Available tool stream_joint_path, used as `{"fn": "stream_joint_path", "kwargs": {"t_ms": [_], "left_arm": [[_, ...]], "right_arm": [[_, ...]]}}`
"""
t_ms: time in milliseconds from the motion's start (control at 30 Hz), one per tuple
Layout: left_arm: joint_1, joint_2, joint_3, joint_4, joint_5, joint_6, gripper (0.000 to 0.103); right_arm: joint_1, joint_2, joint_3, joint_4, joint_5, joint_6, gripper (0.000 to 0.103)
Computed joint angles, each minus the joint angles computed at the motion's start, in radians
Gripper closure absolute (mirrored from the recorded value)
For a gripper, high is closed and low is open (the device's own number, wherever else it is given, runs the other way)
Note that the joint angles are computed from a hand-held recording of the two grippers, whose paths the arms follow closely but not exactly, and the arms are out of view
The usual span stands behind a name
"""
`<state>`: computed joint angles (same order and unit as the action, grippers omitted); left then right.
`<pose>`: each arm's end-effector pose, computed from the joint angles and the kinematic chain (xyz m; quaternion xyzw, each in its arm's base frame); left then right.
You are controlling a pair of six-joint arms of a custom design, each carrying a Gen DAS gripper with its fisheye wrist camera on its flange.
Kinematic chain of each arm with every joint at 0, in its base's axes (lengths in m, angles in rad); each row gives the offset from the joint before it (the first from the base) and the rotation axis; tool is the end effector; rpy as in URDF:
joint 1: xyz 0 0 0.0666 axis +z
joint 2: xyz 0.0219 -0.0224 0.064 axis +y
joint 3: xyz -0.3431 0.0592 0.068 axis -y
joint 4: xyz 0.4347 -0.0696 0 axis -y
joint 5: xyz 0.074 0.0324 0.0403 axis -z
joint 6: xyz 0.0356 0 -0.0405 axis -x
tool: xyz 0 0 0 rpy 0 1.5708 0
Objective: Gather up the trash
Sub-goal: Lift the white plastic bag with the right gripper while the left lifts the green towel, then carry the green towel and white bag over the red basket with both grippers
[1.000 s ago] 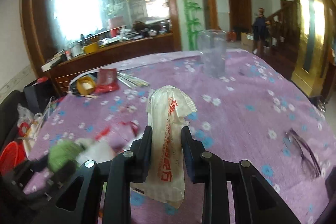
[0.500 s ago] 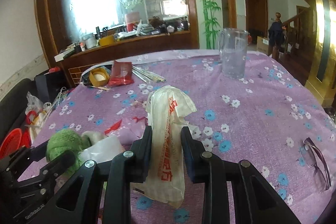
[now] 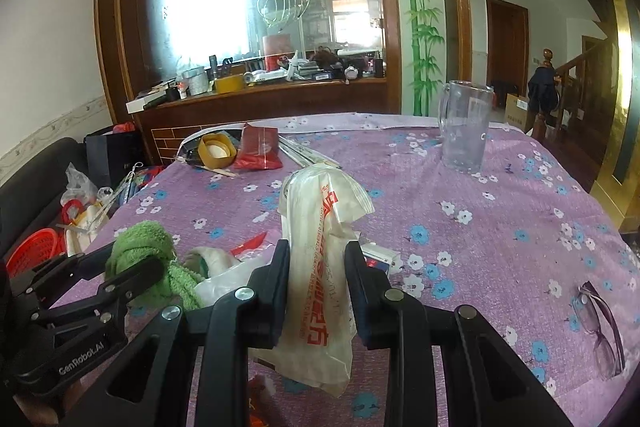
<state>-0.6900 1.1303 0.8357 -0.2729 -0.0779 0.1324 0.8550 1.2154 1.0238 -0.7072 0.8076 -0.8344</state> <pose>0.3450 -0.2816 0.2847 0.2231 0.8474 -0.1608 0.4541 0.3178 0.3256 0.3158 0.1206 0.8694 -0.0196 0.4787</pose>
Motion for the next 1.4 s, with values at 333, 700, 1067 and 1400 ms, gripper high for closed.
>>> {"fn": "stream_joint_path", "kwargs": {"t_ms": [333,700,1067,1400], "left_arm": [[0.004,0.009,0.009,-0.008,-0.008,0.017,0.055],[0.01,-0.063,-0.018,-0.07,-0.036,0.051,0.055],[0.034,-0.251,-0.108,-0.164,-0.062,0.064,0.055],[0.043,-0.362,-0.185,-0.209,-0.116,0.05,0.055]], "right_arm": [[0.011,0.001,0.004,0.007,0.009,0.012,0.073],[0.015,-0.01,-0.006,0.026,0.003,0.025,0.073],[0.026,0.007,0.019,0.01,0.008,0.014,0.073],[0.145,0.034,0.071,-0.078,0.036,-0.089,0.073]]}}
